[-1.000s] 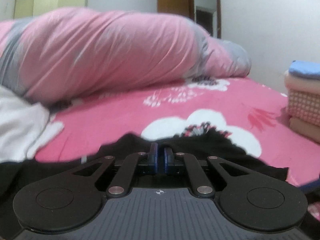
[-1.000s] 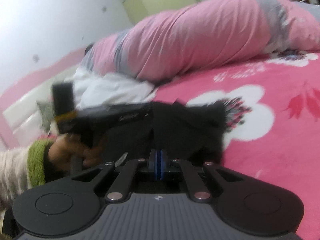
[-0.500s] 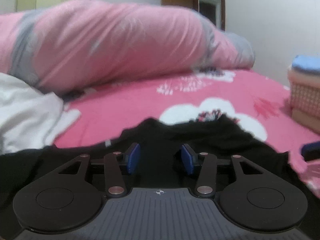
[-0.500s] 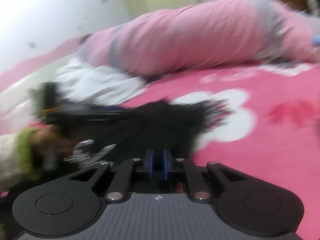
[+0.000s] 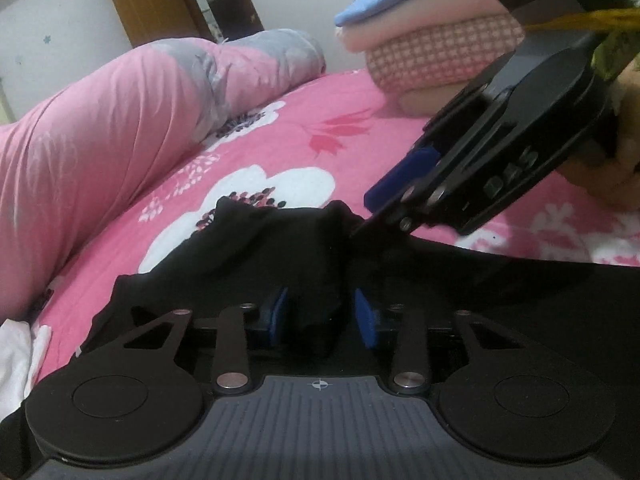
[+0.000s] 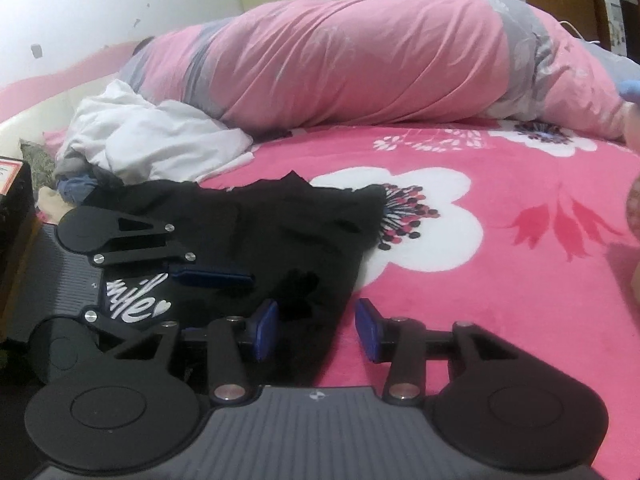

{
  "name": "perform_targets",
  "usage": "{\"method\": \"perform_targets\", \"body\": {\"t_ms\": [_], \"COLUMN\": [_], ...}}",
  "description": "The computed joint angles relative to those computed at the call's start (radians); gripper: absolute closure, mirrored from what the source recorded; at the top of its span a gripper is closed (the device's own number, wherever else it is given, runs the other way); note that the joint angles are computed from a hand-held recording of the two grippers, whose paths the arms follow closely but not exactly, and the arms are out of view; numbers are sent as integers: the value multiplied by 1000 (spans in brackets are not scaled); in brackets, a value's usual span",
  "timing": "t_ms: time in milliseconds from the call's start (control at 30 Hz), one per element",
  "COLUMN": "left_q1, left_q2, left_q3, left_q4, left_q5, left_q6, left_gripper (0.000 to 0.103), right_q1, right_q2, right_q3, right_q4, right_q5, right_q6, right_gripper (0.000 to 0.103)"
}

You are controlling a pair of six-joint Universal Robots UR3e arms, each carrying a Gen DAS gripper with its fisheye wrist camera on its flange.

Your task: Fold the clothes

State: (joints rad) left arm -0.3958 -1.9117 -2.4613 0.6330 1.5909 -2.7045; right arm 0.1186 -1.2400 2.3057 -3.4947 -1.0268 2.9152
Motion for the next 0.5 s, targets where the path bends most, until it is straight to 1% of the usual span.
{"method": "perform_targets", "body": {"t_ms": [33, 100, 167, 233, 333, 433, 500], "left_q1": [2, -4, 0, -8, -25, -18, -2], "left_q2": [-4, -19, -28, -46, -72, -42, 24], "left_q3": [-3, -2, -6, 1, 4, -16, -37], "left_q4": [9, 31, 46, 64, 100, 93, 35], "left_q5": [-2, 13, 14, 26, 46, 20, -21], "left_q6": [5, 17, 27, 39, 77, 137, 163], "left_gripper": [75, 78, 81, 92, 98, 100, 101], "right_q1": [12, 33, 55, 38, -27, -36, -29], "right_q2": [6, 15, 23, 19, 13, 14, 15], "right_q3": [-8, -22, -38, -29, -13, -14, -16], "right_q4": [1, 13, 25, 18, 46, 65, 66], "right_q5": [-21, -68, -115, -121, -60, -49, -61], "right_q6": [3, 7, 12, 29, 54, 48, 38], "right_gripper": [66, 77, 92, 94, 95, 95, 95]}}
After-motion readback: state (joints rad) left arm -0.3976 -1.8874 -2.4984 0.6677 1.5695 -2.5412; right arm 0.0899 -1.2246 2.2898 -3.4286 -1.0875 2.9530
